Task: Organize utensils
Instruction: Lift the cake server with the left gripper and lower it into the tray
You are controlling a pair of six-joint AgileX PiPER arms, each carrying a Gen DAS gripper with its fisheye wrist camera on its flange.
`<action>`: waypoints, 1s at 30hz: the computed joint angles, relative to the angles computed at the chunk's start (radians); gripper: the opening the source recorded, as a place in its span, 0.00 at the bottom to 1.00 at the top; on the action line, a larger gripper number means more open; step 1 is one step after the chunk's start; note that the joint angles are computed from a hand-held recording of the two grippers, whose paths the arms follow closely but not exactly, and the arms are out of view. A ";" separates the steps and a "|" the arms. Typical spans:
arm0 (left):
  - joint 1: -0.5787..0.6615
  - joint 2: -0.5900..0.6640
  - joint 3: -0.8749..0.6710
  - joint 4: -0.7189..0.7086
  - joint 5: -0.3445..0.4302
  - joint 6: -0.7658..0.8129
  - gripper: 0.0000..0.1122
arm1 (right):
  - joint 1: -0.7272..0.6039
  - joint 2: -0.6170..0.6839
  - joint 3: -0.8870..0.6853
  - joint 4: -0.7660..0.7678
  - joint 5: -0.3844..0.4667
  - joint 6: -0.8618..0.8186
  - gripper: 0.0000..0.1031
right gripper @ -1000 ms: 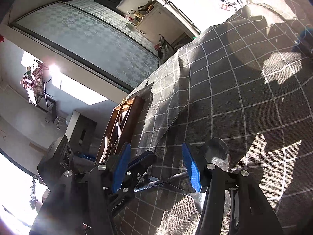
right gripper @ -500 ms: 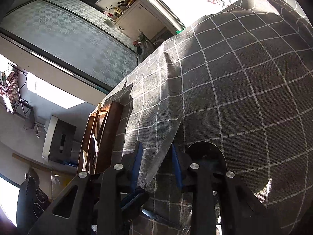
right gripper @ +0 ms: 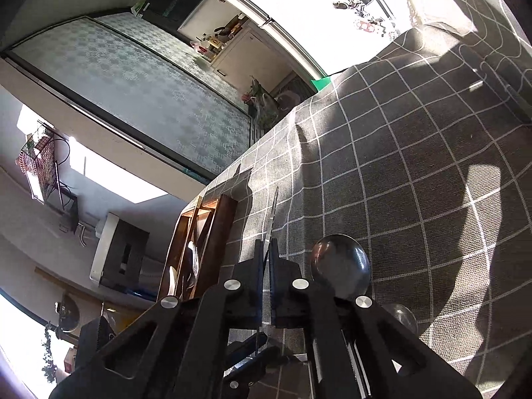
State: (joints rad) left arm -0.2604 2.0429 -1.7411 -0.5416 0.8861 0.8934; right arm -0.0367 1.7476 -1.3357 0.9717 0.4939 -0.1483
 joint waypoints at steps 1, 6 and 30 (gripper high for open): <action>0.002 -0.013 0.015 -0.004 -0.010 0.008 0.09 | 0.006 -0.002 -0.009 -0.017 0.002 0.017 0.03; 0.034 -0.069 0.058 -0.029 -0.025 0.041 0.09 | 0.043 -0.004 -0.057 -0.093 0.003 0.100 0.03; 0.344 0.012 -0.072 0.028 0.033 0.017 0.09 | 0.311 0.566 -0.917 -0.455 0.254 0.532 0.09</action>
State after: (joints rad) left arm 0.0833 2.0548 -1.8128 -0.5132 0.9195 0.9101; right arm 0.2745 2.3136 -2.2523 0.5165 0.7483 0.3838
